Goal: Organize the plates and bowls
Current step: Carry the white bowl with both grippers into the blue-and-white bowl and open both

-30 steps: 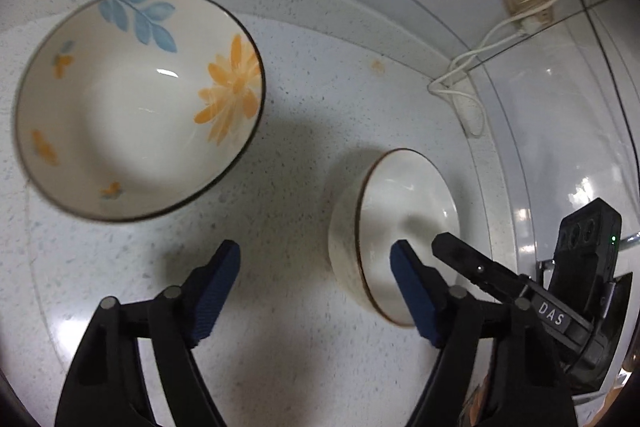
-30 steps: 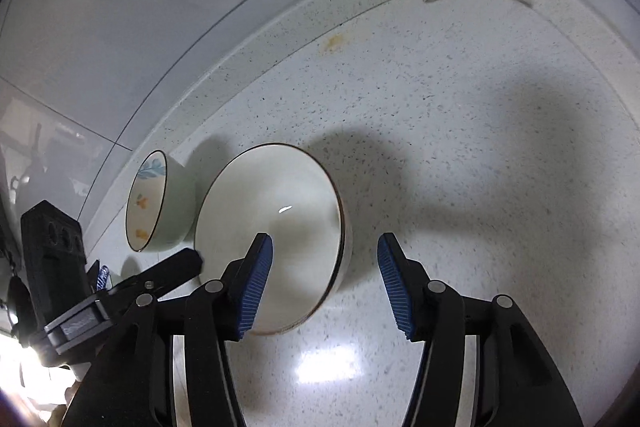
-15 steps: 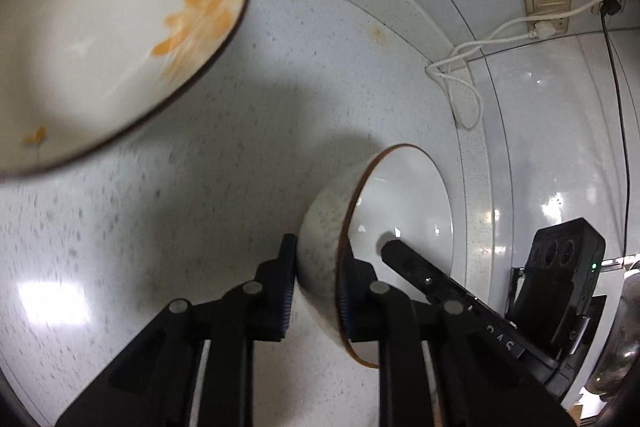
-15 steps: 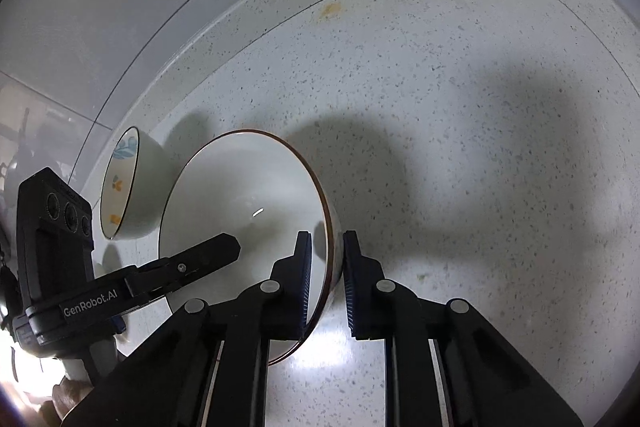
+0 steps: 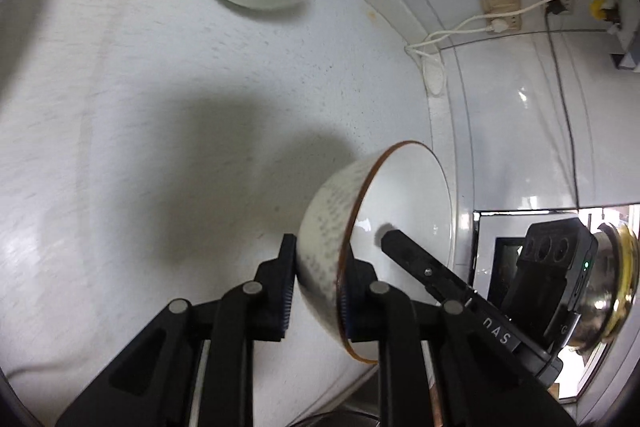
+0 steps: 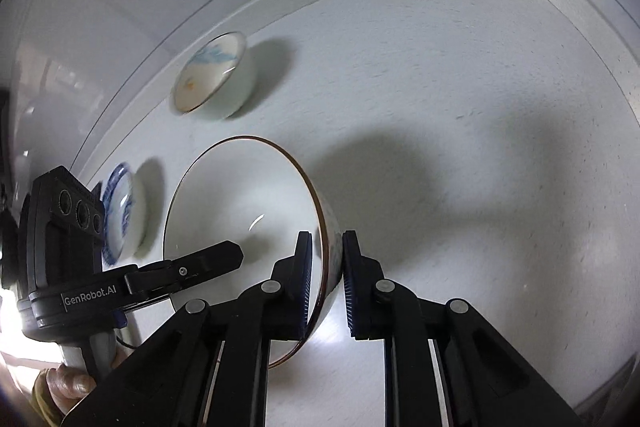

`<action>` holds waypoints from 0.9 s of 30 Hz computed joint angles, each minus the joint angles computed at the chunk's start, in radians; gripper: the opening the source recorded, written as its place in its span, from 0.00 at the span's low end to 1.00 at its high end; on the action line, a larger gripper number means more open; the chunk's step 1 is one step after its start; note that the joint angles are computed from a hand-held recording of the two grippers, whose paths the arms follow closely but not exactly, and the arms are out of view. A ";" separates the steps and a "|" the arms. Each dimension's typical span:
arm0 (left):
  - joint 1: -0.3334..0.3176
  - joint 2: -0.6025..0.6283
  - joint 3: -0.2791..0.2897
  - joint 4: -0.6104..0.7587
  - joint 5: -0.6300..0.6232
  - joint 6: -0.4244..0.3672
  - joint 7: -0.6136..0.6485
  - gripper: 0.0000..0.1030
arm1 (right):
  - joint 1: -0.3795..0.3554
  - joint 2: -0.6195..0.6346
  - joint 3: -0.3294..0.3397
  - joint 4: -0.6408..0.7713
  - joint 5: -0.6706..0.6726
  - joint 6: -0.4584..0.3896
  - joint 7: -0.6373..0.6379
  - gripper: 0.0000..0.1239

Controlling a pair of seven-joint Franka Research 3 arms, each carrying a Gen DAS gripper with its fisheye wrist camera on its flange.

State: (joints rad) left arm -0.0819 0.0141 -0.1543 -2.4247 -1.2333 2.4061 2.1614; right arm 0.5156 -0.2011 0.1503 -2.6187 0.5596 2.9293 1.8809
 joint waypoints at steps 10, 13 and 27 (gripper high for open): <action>0.149 -0.264 0.207 -0.127 0.180 -0.029 -0.010 0.17 | 0.068 0.268 0.090 0.416 -0.155 -0.035 0.020 0.11; 0.196 -0.214 0.241 -0.078 0.223 -0.014 -0.021 0.17 | 0.073 0.442 0.118 0.605 -0.103 -0.045 -0.052 0.11; 0.378 0.154 0.147 0.172 0.304 0.028 -0.084 0.15 | 0.140 0.793 0.075 0.976 -0.142 -0.177 0.011 0.11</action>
State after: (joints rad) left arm 0.2959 0.1684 -0.0070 -2.2525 -0.9292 2.4339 2.0778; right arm 0.6554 0.5923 0.2251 -1.6431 0.4179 2.7521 1.8923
